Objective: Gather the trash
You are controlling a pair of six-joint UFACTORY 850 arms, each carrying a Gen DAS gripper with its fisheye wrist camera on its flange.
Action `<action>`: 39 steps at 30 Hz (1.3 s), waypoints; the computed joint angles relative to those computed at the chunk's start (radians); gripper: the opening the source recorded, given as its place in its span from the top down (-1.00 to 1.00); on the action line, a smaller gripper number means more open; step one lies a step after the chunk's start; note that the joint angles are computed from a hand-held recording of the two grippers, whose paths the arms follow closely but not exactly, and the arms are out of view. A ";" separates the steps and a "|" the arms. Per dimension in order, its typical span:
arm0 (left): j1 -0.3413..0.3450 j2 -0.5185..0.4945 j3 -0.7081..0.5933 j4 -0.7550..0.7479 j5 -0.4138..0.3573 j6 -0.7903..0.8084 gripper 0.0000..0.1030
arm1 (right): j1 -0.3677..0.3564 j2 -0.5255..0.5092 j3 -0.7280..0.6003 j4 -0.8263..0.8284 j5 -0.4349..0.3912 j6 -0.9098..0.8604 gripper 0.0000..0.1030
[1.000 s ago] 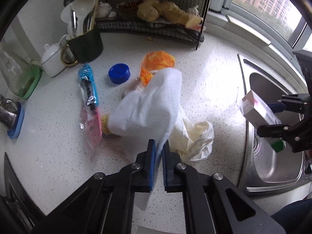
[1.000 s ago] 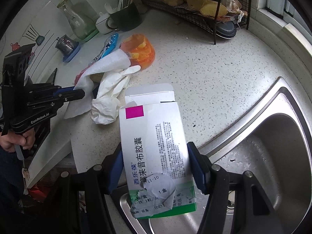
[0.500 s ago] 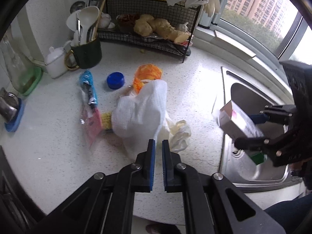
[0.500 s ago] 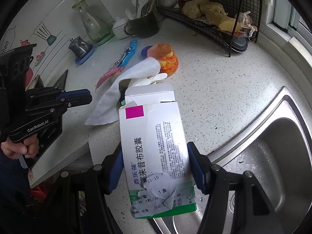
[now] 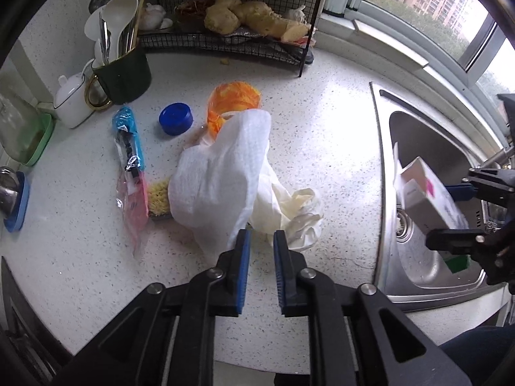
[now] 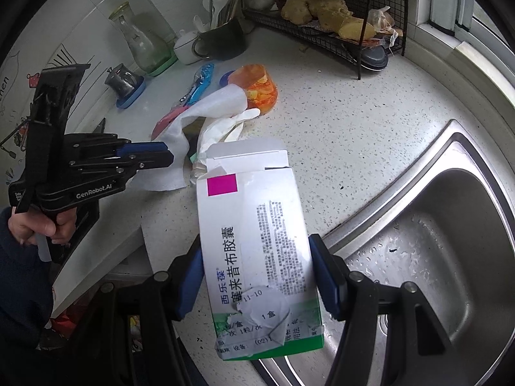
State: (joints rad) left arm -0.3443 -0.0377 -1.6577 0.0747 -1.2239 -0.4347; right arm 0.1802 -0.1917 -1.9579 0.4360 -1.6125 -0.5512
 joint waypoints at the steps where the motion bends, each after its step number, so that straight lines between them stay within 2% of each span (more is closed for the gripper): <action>1: 0.001 0.008 0.000 -0.006 0.007 0.006 0.65 | -0.005 0.000 0.000 0.002 -0.002 -0.002 -0.15; 2: 0.000 0.011 -0.002 -0.007 0.009 0.010 0.40 | -0.005 -0.002 0.000 0.003 -0.003 -0.001 -0.15; 4: -0.006 0.012 -0.013 0.010 0.004 0.010 0.05 | -0.004 -0.005 0.001 0.005 -0.003 0.001 -0.15; 5: -0.006 0.010 -0.016 0.018 -0.001 0.011 -0.03 | -0.003 -0.008 -0.001 0.007 -0.004 0.001 -0.15; 13: 0.012 -0.024 -0.038 0.065 -0.059 0.013 -0.03 | 0.006 -0.025 -0.010 0.015 -0.015 -0.013 -0.15; 21: 0.036 -0.027 0.005 0.039 -0.020 0.046 -0.03 | 0.007 -0.032 -0.015 0.001 -0.017 -0.016 -0.15; 22: 0.041 -0.027 0.009 0.030 -0.014 0.050 -0.02 | 0.008 -0.031 -0.013 0.000 -0.015 -0.013 -0.15; 24: 0.039 -0.031 0.011 0.040 -0.012 0.050 0.12 | 0.010 -0.026 -0.007 -0.004 -0.014 -0.008 -0.15; 25: 0.037 -0.035 0.007 0.047 -0.019 0.047 0.33 | 0.011 -0.023 -0.003 -0.005 -0.013 -0.006 -0.15; 26: 0.034 -0.039 0.005 0.053 -0.025 0.042 0.46 | 0.012 -0.020 0.000 -0.006 -0.012 -0.003 -0.15; 28: 0.027 -0.040 0.007 0.065 -0.028 0.042 0.46 | 0.015 -0.011 0.008 -0.009 -0.008 0.002 -0.15; 30: 0.024 -0.037 0.016 0.066 -0.027 0.048 0.56 | 0.020 -0.003 0.015 -0.017 -0.004 0.009 -0.15; 31: 0.027 -0.036 0.019 0.056 -0.027 0.049 0.75 | 0.023 0.004 0.020 -0.024 0.001 0.011 -0.15; 35: 0.039 -0.007 0.051 0.009 0.011 0.048 0.93 | 0.029 0.028 0.038 -0.030 0.008 0.019 -0.15; 39: 0.036 0.034 0.078 0.030 0.066 0.008 0.96 | 0.041 0.061 0.073 -0.055 0.027 0.032 -0.15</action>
State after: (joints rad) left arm -0.3084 -0.0040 -1.5794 0.1045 -1.1575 -0.4263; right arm 0.2212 -0.1304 -1.8847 0.3812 -1.5856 -0.5197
